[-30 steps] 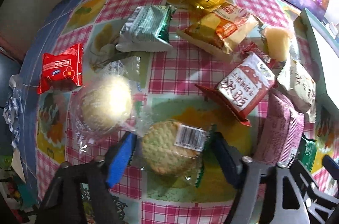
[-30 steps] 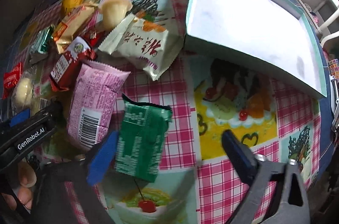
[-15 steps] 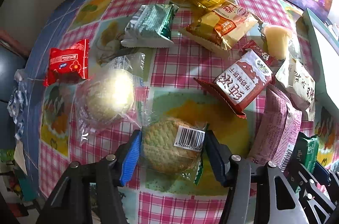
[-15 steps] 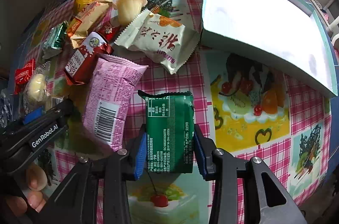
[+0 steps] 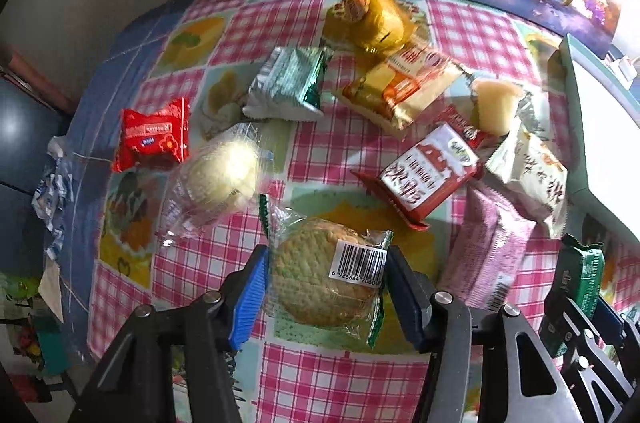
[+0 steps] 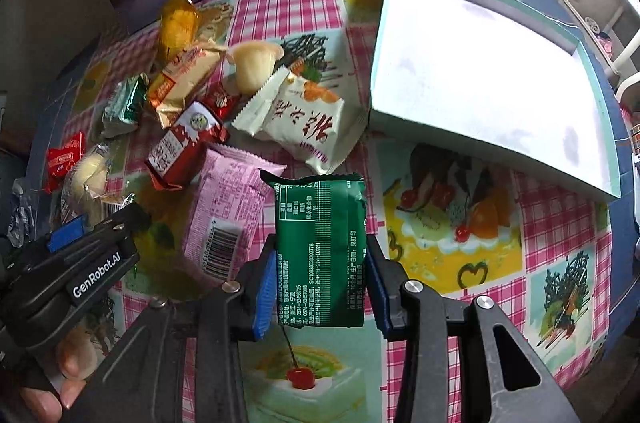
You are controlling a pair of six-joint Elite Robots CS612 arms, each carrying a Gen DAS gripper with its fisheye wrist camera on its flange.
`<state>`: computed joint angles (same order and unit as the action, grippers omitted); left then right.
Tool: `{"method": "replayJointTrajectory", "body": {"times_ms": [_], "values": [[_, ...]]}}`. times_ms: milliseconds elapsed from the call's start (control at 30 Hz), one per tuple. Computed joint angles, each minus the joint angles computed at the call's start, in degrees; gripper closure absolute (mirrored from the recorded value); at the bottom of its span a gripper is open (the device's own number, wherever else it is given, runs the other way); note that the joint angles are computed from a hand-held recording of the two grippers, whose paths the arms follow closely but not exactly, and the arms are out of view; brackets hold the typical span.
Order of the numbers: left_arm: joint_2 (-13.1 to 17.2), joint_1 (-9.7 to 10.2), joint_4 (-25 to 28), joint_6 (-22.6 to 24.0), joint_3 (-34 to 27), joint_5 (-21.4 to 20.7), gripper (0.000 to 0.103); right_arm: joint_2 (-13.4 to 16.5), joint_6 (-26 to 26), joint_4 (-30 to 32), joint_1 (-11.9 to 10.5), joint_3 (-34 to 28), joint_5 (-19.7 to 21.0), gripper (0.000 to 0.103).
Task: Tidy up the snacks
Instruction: 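Carry the green packet with the right gripper while the left carries the biscuit over the teal tray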
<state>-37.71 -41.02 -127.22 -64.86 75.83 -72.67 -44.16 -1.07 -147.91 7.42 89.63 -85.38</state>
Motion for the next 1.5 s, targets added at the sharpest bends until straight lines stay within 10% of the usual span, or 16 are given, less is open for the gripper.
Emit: {"method": "replayJointTrajectory", "body": {"times_ms": [833,1500], "values": [[-0.2,-1.41,2.6,4.0,-8.5,5.7,0.042,-2.6,4.9,-3.3,-3.2,-1.1,-3.2,0.061],[11.4,-1.51,0.9,14.7,-28.0,0.4,0.042,0.5,5.4,3.7,-9.5,-5.5,-6.2,0.061]]}}
